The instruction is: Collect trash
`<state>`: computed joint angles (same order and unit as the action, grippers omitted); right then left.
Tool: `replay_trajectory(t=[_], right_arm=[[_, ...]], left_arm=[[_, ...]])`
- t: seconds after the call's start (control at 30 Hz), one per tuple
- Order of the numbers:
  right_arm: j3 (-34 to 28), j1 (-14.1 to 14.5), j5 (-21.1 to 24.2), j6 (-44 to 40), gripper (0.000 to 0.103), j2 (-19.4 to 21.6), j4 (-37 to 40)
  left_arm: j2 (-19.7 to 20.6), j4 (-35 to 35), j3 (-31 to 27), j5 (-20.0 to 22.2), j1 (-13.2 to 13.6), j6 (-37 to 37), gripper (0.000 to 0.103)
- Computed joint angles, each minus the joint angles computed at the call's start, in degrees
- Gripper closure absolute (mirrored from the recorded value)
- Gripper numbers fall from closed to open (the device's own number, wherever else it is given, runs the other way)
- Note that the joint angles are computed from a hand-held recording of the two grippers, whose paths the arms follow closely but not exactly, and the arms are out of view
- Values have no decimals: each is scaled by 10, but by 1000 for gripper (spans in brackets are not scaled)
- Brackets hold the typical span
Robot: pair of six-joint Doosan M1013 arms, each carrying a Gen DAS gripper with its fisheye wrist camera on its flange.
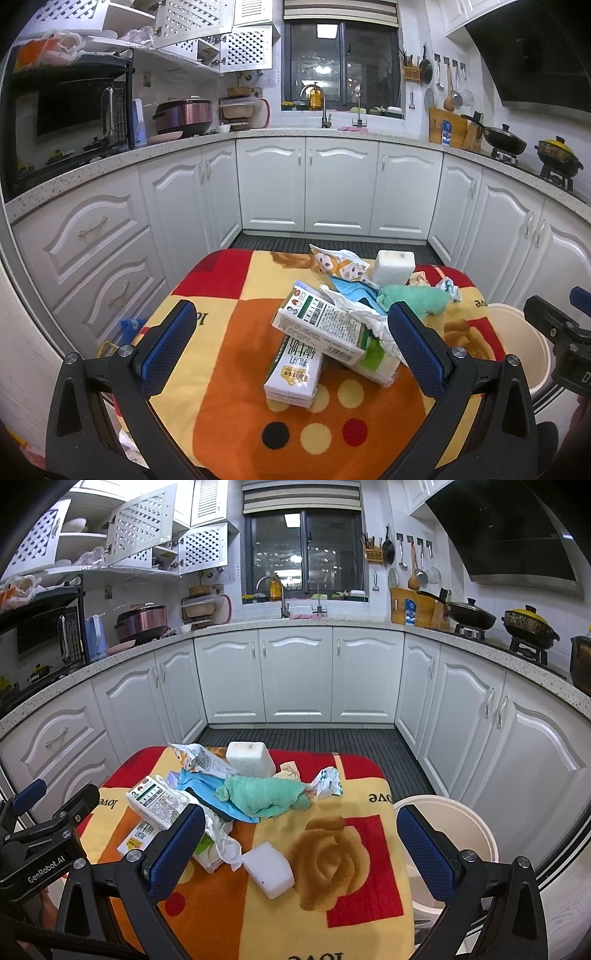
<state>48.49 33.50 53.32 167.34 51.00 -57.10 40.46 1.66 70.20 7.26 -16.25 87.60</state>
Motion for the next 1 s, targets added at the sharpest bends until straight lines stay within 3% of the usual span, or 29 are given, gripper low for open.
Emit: replay_trajectory(t=[0.37,0.57,0.8,0.87,1.0], right_arm=[[-20,-1,23,-43,0,12,31],[-27,-7,23,-65,0,17,67],[-36,-25,11,-140,0,22,184],[-31,-30,-3,-166,0,21,218],[-58,-38,29,-233,0,39,281]], left_arm=[[8,23,-12,24,1,-26,0],[15,-4,-23,42,4,-3,0],[27,-107,-36,84,16,117,0],[32,-174,-42,113,25,203,0],[41,-195,-54,159,34,257,0]])
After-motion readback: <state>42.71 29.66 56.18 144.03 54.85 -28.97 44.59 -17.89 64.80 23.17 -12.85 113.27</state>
